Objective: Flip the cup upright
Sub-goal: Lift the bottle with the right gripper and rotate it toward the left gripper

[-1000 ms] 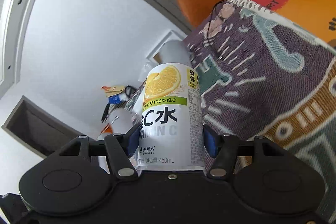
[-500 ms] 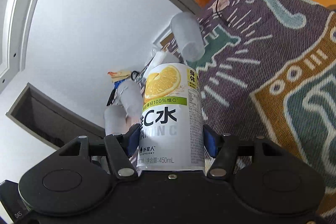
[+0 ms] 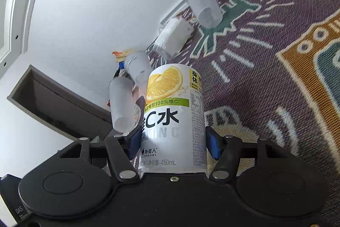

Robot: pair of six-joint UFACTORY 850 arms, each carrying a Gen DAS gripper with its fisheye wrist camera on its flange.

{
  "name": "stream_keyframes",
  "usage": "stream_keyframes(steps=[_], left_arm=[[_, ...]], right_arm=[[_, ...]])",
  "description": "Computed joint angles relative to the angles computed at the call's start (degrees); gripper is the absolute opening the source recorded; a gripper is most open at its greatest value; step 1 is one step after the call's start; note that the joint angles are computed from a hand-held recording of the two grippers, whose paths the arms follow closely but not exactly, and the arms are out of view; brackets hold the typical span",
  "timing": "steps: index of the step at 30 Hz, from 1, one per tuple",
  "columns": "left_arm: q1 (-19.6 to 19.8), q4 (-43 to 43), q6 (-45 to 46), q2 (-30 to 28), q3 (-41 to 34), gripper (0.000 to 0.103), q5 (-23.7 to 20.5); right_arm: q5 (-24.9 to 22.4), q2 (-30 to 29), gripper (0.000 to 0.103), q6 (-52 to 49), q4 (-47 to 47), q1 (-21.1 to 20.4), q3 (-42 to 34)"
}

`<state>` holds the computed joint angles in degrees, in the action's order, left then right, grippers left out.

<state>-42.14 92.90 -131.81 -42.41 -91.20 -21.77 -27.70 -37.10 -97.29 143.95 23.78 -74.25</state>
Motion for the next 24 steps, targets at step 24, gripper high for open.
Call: stream_keyframes(steps=[24], left_arm=[[0.79,-6.55,8.14,-4.15,-6.71,0.103,5.46]], right_arm=[[1.16,2.4,0.084,-9.48,6.83,-0.56,3.29]])
